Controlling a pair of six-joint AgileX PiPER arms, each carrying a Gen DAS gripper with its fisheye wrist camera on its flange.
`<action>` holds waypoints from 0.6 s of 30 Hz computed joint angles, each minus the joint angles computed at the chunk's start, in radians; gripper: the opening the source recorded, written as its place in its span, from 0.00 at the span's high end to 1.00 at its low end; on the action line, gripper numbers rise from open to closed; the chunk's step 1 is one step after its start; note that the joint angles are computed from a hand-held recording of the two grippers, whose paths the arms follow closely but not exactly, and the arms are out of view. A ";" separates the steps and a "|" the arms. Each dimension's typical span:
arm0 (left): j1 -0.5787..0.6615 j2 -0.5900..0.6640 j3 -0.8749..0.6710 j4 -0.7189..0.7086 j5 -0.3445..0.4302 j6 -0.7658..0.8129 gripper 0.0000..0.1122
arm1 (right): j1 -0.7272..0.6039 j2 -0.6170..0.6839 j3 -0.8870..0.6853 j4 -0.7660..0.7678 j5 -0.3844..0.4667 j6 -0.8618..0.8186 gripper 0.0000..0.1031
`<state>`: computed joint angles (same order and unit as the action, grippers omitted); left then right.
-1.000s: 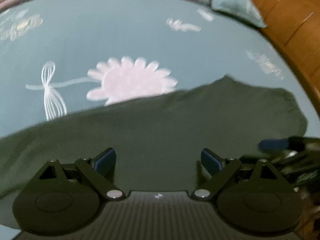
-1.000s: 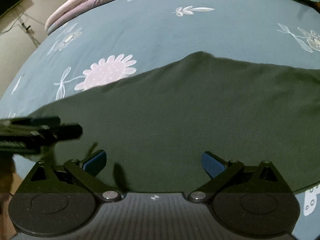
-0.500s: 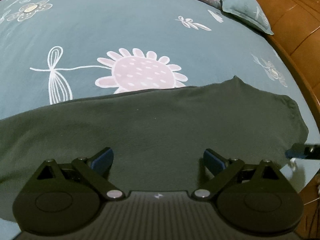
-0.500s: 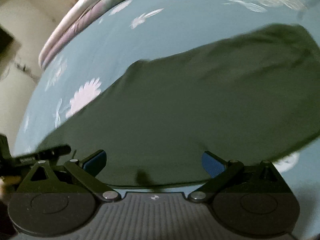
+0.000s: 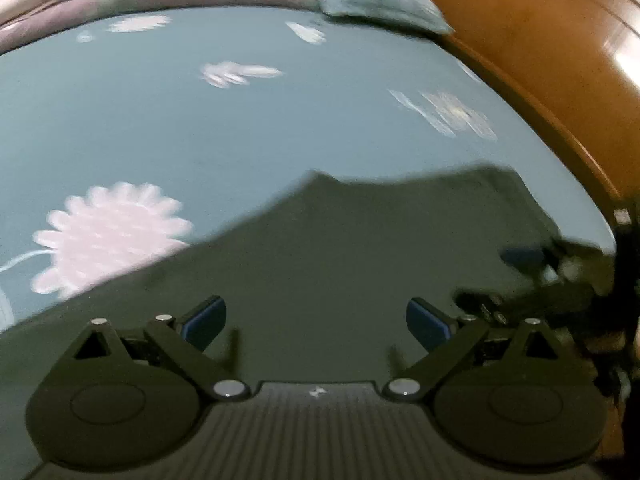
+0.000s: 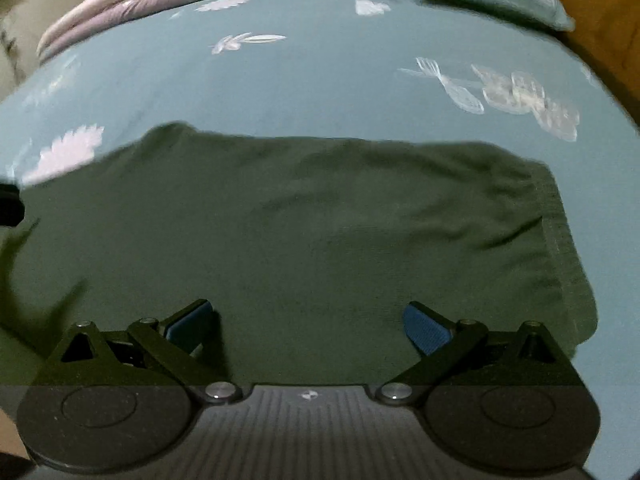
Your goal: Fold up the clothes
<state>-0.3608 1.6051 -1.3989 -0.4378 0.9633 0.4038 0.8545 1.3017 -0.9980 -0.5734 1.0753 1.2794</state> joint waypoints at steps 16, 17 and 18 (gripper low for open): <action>0.009 -0.118 0.158 -0.043 0.037 -0.044 0.14 | 0.171 -0.063 0.166 -0.249 -0.020 0.268 0.00; -0.001 -0.103 0.149 -0.051 0.029 -0.042 0.14 | 0.165 -0.061 0.160 -0.241 -0.021 0.258 0.00; -0.012 -0.088 0.141 -0.058 0.021 -0.041 0.14 | 0.160 -0.059 0.154 -0.234 -0.021 0.247 0.00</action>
<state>-0.3725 1.5172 -1.2581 -0.4962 0.9848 0.3626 1.0142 1.2429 -0.8438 -0.8074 1.0540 1.5265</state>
